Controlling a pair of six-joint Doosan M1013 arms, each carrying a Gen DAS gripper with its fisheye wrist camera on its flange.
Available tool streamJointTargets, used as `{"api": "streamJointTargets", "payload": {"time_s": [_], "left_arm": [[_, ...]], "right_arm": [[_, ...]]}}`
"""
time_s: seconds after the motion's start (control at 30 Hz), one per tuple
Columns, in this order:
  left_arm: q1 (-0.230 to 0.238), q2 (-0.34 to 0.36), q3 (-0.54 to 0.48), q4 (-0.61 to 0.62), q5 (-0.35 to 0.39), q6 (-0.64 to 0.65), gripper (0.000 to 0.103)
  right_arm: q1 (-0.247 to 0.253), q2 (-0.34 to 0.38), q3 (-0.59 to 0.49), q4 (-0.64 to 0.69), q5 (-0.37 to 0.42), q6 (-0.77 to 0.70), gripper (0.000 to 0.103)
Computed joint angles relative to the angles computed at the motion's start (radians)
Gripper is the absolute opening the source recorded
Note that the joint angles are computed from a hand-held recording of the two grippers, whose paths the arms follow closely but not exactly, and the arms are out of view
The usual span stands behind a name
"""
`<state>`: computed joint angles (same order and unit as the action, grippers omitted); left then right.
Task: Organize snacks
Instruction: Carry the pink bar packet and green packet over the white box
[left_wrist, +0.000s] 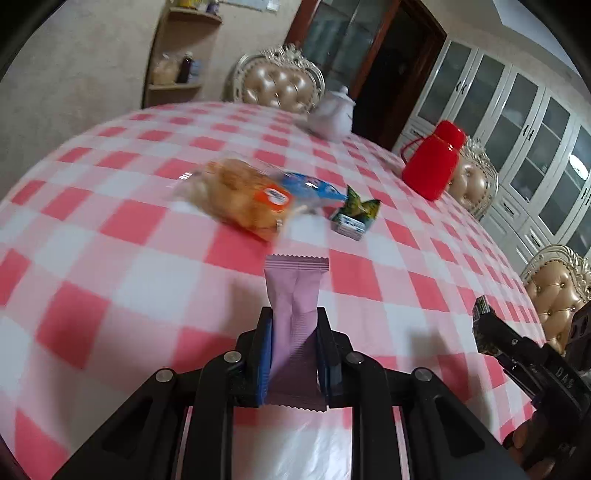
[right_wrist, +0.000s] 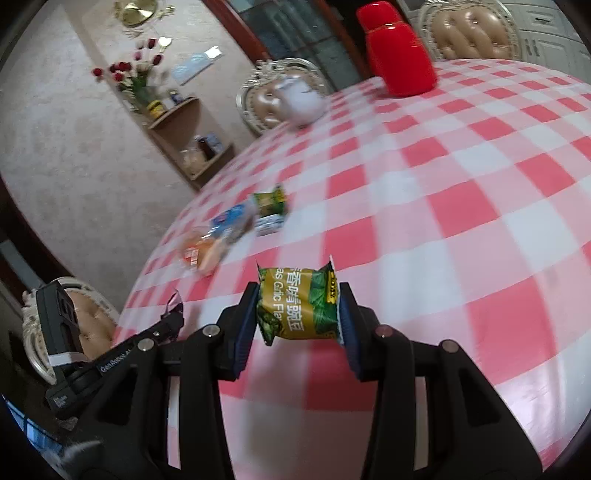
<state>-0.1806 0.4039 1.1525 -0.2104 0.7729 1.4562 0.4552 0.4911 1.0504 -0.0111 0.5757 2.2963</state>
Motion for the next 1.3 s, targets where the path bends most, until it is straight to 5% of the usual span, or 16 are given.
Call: {"api": "streamJointTargets", "payload": {"time_s": [0.47,0.7,1.07,1.3], "left_arm": [[0.035,-0.172,0.242,0.232,-0.217,-0.253,0.022],[0.080,-0.271,0.329,0.295,-0.254,-0.278,0.022],[0.170,-0.400,0.467,0.510,-0.207,-0.376,0.022],[0.220,-0.435,0.512,0.534,-0.163,-0.387,0.022]], "right_arm": [[0.104,0.083,-0.153,0.112,0.063,-0.258,0.046],[0.148,0.170,-0.304,0.223,0.134,-0.427,0.046],[0.208,0.299,-0.522,0.456,0.311,-0.740,0.046],[0.237,0.337,-0.593,0.595,0.436,-0.922,0.046]]}}
